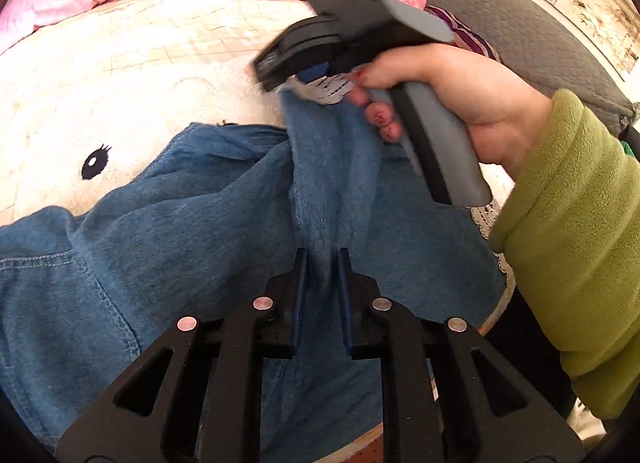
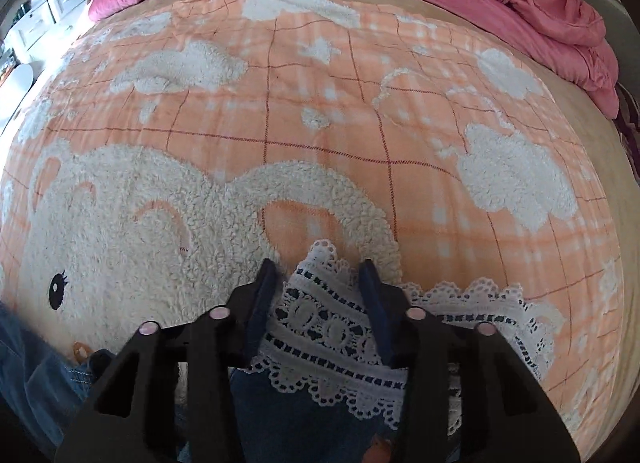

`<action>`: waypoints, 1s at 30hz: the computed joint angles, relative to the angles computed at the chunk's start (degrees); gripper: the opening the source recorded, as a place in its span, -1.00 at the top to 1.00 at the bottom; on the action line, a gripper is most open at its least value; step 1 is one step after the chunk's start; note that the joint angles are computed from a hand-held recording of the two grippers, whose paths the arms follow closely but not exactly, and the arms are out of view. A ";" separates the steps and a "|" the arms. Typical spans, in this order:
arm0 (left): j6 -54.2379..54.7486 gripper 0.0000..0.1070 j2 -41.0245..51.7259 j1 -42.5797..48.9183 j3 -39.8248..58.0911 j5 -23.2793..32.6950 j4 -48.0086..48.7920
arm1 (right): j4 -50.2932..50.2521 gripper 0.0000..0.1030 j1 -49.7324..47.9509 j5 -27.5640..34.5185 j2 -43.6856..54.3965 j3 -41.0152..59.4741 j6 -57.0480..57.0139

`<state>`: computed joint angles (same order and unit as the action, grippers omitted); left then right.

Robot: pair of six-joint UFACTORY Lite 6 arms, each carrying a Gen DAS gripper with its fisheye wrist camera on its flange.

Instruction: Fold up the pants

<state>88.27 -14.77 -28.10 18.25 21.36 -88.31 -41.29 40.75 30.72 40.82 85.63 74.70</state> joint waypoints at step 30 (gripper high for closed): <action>1.08 0.98 -15.55 3.34 -6.12 10.30 13.82 | -7.82 0.82 54.87 31.57 -88.24 -71.69 71.48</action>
